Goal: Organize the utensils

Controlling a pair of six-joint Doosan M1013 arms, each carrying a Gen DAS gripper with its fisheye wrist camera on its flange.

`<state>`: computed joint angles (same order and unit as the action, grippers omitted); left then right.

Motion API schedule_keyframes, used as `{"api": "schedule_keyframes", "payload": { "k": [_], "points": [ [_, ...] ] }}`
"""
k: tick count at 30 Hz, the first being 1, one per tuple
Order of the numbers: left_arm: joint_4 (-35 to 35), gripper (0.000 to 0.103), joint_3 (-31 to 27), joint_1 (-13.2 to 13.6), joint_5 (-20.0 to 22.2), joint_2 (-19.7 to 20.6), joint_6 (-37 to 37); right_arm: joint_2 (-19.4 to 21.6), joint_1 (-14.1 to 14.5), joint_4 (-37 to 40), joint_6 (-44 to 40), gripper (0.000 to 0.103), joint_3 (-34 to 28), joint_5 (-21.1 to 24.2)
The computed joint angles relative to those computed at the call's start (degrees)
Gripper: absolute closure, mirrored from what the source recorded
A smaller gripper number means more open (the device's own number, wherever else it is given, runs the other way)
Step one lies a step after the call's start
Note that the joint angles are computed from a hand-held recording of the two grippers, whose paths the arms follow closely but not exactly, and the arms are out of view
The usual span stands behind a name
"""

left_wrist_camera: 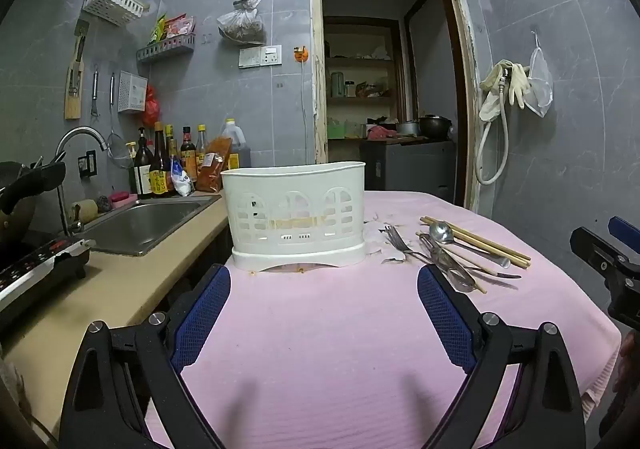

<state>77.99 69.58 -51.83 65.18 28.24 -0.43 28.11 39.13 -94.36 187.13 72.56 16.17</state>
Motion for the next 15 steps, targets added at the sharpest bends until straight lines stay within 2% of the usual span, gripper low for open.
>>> {"api": "schedule_keyframes", "payload": {
  "k": [15],
  "points": [
    [-0.57,0.011,0.13,0.17,-0.28,-0.05,-0.06,0.15,0.11,1.0,-1.12,0.0,-0.26,0.22]
  ]
}}
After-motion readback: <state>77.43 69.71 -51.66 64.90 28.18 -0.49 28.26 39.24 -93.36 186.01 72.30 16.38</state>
